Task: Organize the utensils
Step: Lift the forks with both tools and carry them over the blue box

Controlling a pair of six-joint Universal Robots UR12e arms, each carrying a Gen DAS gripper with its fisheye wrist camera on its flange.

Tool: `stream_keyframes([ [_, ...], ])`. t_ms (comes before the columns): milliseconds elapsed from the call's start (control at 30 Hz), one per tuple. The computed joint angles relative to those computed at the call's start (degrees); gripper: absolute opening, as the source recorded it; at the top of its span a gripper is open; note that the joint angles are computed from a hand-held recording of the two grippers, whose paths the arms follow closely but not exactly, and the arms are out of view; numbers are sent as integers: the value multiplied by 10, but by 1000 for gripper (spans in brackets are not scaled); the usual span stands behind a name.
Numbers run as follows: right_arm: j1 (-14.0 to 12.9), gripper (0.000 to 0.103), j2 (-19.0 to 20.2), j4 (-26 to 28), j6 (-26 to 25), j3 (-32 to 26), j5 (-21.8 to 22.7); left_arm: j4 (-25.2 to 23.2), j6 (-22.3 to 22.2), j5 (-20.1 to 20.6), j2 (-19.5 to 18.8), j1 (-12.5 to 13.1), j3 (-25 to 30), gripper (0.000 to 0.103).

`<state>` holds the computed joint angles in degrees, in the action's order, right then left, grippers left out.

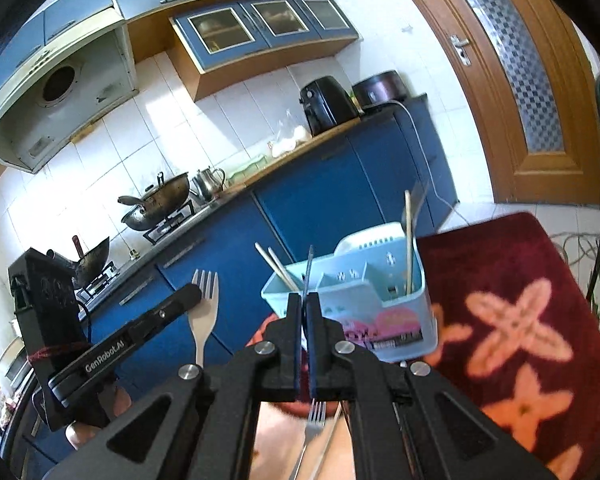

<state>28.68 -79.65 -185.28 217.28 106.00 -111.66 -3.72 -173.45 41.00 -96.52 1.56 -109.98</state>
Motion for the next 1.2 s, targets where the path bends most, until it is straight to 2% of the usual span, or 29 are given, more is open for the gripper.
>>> stream_keyframes([
  [233,-13,3,7,-9,-43,-22,-7,69,-42,41,-30,-22,43,1],
  [433,-22,3,15,1,-67,-44,-19,107,-65,98,-59,-42,79,1],
  [733,-34,3,26,-14,-98,-71,-45,175,-115,177,-97,-61,123,1],
  [900,-43,3,35,-8,-97,-83,-52,203,-106,215,-121,-75,145,2],
  [1067,-49,3,46,-1,-98,-89,-66,225,-80,257,-141,-90,155,2],
  [1200,-54,3,55,0,-96,-86,-67,250,-62,303,-157,-102,157,2],
])
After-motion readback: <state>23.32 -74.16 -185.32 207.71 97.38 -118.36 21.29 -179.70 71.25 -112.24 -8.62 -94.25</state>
